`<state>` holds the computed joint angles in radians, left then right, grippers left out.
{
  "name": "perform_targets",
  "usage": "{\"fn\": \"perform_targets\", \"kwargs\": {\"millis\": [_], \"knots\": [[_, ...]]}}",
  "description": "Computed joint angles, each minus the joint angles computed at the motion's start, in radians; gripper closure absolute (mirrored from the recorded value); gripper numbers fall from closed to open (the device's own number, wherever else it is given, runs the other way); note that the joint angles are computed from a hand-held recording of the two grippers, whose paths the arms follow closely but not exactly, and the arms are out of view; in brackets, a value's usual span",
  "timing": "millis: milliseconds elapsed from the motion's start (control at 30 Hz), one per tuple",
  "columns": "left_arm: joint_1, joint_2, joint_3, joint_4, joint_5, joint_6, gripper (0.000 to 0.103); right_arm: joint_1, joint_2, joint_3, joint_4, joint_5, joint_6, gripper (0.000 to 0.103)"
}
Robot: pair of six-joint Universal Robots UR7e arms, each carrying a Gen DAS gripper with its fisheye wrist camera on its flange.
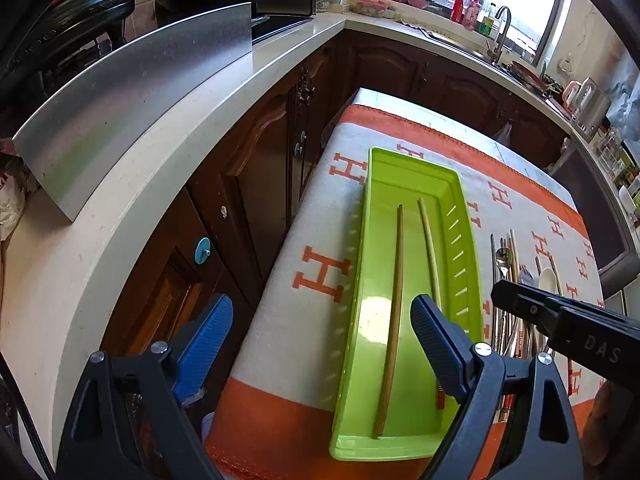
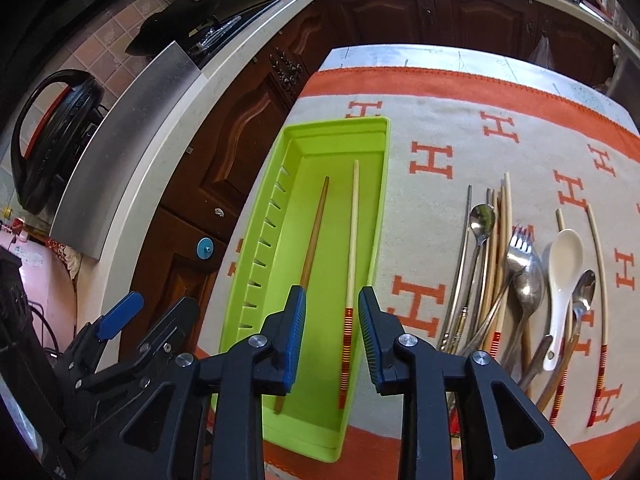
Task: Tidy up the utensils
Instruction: 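Carry the chopstick into the green tray with the left tool while the right tool grasps a red-banded chopstick, then lower the red-banded chopstick into the green tray and open the right tool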
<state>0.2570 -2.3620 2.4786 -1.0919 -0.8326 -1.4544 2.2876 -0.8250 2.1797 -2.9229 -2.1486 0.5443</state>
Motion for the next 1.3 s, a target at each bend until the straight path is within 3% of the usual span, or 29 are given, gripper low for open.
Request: {"fn": "perform_targets", "kwargs": {"millis": [100, 333, 500, 667, 1000, 1300], "knots": [[-0.002, 0.009, 0.001, 0.000, -0.006, 0.000, 0.014, 0.017, -0.024, 0.023, -0.011, -0.017, -0.002, 0.068], [-0.032, 0.018, 0.004, 0.019, -0.029, -0.019, 0.014, 0.045, -0.083, 0.102, -0.075, -0.077, -0.029, 0.067], [-0.033, 0.056, 0.011, -0.025, -0.044, 0.002, 0.014, 0.081, -0.131, 0.155, -0.101, -0.169, -0.054, 0.067], [-0.054, 0.108, 0.014, -0.068, -0.050, 0.015, 0.014, 0.098, -0.194, 0.205, -0.103, -0.207, -0.084, 0.067], [-0.096, 0.231, 0.034, -0.247, -0.033, 0.103, 0.014, 0.074, -0.441, 0.307, 0.013, -0.206, -0.046, 0.067], [-0.036, 0.449, 0.015, -0.547, -0.099, 0.304, 0.014, -0.003, -0.745, 0.374, 0.213, -0.212, -0.055, 0.067]]}}
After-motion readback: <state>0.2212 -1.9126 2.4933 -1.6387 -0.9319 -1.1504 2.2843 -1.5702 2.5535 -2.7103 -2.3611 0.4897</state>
